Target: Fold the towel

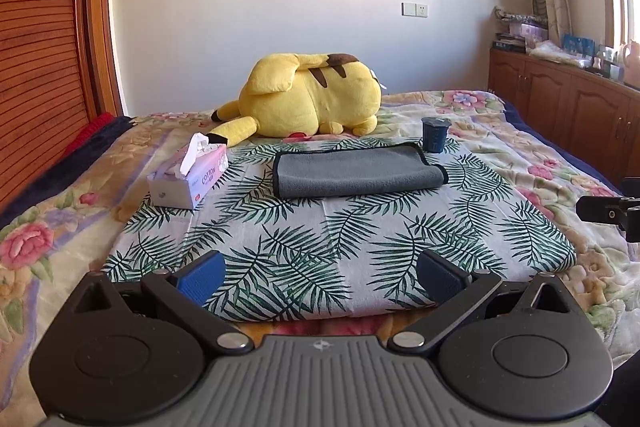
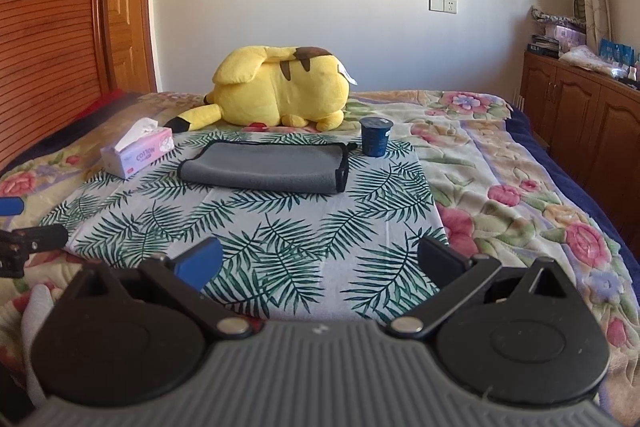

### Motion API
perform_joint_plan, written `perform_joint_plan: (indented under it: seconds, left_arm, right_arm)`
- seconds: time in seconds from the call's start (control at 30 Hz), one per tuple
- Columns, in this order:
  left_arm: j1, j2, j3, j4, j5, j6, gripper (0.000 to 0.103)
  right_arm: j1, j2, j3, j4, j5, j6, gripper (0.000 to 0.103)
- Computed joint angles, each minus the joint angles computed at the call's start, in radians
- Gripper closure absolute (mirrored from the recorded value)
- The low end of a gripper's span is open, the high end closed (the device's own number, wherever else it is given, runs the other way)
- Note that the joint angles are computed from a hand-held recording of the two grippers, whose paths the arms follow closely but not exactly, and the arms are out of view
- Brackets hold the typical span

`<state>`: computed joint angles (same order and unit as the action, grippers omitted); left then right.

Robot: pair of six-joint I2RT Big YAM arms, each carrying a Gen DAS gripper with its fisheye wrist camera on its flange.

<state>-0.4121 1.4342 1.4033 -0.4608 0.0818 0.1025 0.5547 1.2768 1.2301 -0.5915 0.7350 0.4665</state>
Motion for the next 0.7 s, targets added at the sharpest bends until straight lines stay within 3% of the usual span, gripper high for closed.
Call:
perform_joint_plan:
  seconds: [0.7]
  left_arm:
    - [0.008,-0.047,-0.065,0.141,-0.001,-0.024,0.016]
  right_arm:
    - [0.035,-0.039,-0.065,0.188,0.123,-0.117,0.0]
